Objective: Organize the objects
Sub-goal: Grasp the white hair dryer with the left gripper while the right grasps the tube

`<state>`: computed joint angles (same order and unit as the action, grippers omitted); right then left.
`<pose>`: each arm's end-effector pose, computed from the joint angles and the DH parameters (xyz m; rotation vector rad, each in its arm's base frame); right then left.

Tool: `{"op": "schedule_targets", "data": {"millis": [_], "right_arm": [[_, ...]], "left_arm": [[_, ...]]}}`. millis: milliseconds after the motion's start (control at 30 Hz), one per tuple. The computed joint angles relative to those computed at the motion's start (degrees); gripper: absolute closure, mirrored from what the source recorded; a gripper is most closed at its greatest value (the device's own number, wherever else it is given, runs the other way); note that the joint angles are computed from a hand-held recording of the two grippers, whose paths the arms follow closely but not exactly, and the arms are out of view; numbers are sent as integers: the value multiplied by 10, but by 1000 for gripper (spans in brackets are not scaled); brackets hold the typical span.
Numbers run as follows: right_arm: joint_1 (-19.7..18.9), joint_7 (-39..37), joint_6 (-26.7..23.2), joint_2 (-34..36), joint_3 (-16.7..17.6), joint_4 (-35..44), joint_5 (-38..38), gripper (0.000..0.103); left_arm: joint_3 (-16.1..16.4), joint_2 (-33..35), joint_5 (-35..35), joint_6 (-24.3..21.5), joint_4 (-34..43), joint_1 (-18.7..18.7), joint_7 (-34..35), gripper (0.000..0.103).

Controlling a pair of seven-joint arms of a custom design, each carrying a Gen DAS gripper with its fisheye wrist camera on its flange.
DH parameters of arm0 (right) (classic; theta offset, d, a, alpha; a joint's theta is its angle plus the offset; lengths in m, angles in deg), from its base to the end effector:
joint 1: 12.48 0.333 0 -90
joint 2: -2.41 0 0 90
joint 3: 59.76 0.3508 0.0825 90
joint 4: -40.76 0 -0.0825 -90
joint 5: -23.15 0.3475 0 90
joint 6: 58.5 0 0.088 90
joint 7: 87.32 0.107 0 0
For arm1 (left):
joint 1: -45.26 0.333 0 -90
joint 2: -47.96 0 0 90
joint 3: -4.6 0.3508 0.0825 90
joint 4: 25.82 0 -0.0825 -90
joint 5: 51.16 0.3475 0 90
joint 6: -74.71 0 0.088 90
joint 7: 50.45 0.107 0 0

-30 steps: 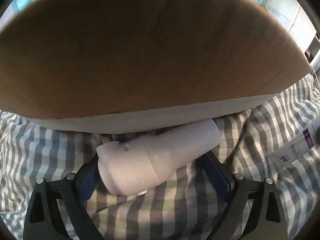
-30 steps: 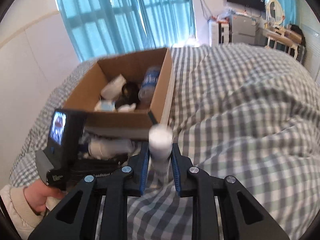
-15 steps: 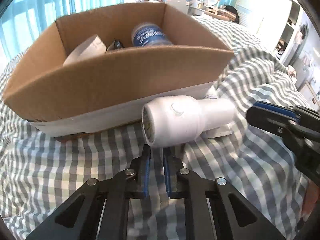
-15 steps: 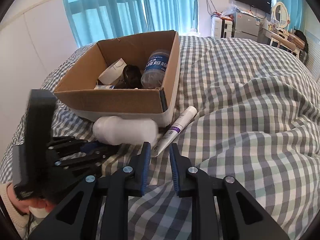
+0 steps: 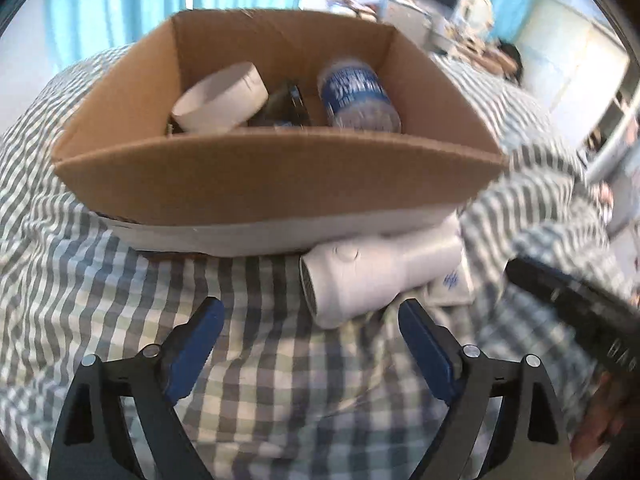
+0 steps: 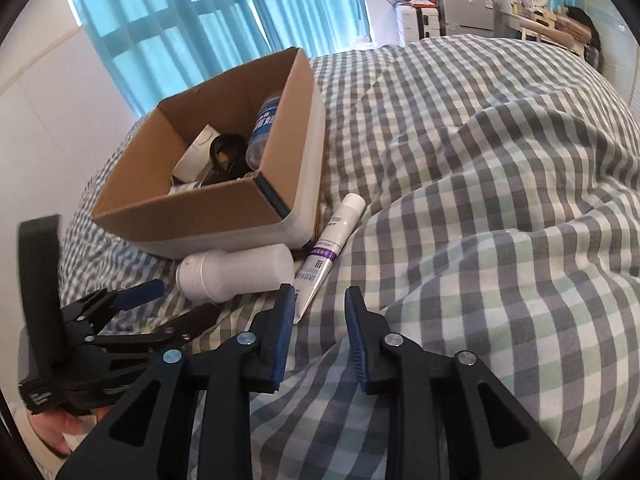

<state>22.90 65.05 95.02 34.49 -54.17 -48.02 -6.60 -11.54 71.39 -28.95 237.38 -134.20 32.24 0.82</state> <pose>0.5489 0.4758 0.4351 -1.7839 1.7918 -0.3185 0.5747 -0.3165 0.4135 -1.8769 2.1095 -0.7650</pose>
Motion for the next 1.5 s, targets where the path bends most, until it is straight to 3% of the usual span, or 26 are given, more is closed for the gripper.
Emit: {"op": "schedule_targets", "data": {"millis": [67,133,333,367,433,533,667,767,867,1000,1067,1167,1233,1300,1500], "right_arm": [[1,4,4,-1,-3,-2,-3,76],[4,8,3,0,-5,1,-6,73],[5,21,7,-3,-7,-4,-12,72],[4,21,6,-3,-7,-4,-11,72],[5,21,3,-3,-6,-4,-12,72],[6,23,0,-2,-7,-3,-15,72],[9,31,-2,-3,-10,-5,-19,72],[13,39,-5,-6,-14,-8,-28,72],[14,44,-6,-9,-15,-13,-35,72],[13,39,-15,-7,-10,-8,-35,72],[8,18,-33,4,-1,12,-23,72],[-1,-28,-64,39,16,66,10,72],[-1,-54,-94,70,20,115,34,66],[2,-75,-129,105,18,172,55,60],[24,-137,-231,207,-7,337,85,62]], "left_arm": [[25,5,33,-5,15,-28,-25,10],[55,28,85,-41,59,-62,-41,9],[30,105,70,-104,168,-62,8,3],[13,112,52,-104,172,-56,23,4],[-25,127,6,-88,174,-22,74,14],[-21,108,-2,-54,142,-20,84,31],[-42,75,-22,-19,91,4,122,49],[-3,41,-18,7,54,-21,112,49],[1,-19,13,43,-19,-15,61,50],[94,-103,151,28,-98,-80,-100,50],[101,-126,203,10,-122,-74,-160,49],[79,-103,165,2,-86,-40,-123,49],[76,-100,193,-5,-82,-43,-146,49],[72,-113,215,-13,-91,-40,-152,49],[53,-114,194,5,-101,-17,-137,49]]}}
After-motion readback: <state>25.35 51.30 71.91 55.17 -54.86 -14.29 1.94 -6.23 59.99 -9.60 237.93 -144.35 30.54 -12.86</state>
